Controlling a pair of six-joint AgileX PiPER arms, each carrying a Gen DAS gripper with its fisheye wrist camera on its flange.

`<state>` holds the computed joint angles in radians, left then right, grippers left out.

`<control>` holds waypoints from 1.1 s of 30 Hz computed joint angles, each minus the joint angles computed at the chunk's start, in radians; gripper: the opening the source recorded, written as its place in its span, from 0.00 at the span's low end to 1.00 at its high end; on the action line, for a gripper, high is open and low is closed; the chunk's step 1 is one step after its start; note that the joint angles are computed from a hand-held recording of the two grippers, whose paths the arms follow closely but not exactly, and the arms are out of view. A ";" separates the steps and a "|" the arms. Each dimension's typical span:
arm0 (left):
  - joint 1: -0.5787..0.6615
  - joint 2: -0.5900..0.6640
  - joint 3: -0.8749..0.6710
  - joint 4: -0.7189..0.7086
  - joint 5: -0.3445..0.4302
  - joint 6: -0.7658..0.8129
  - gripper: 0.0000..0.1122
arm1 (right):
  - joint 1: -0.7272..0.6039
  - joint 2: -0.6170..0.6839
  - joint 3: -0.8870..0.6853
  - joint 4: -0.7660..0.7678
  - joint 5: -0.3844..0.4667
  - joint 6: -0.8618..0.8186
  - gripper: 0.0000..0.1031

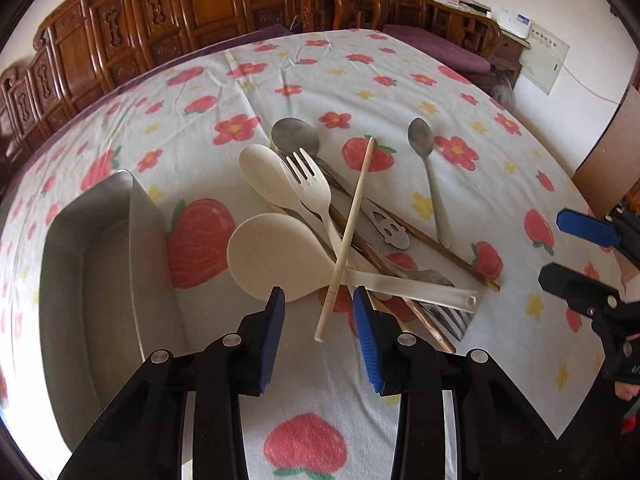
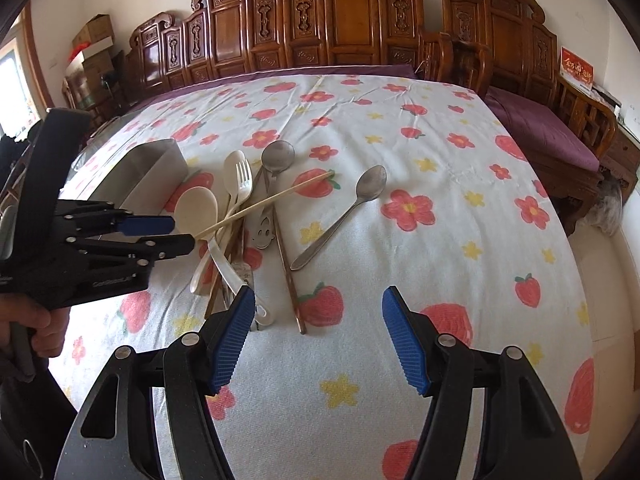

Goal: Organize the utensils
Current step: 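Move the left tool to the utensil pile and grasp a wooden chopstick, then grasp the large cream spoon handle with the right tool while the left holds the chopstick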

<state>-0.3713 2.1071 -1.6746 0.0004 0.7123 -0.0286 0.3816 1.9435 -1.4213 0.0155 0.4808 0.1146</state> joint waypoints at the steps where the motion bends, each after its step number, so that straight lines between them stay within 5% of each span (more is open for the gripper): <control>1: 0.005 0.008 -0.011 -0.023 0.004 0.015 0.29 | 0.001 0.003 -0.003 -0.004 0.002 0.001 0.66; 9: -0.009 0.030 -0.028 -0.008 0.018 0.016 0.04 | 0.007 0.014 -0.007 0.003 0.007 -0.013 0.66; 24: -0.026 -0.352 0.429 0.014 -0.220 -0.064 0.04 | 0.022 0.054 -0.006 0.174 -0.011 -0.252 0.51; 33: -0.044 -0.519 0.639 0.054 -0.308 -0.148 0.04 | 0.053 0.125 -0.085 0.151 0.023 -0.266 0.42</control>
<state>-0.4154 1.5883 -1.0354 0.0540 0.4040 -0.1761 0.4348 2.0684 -1.5064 0.1668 0.5040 -0.1514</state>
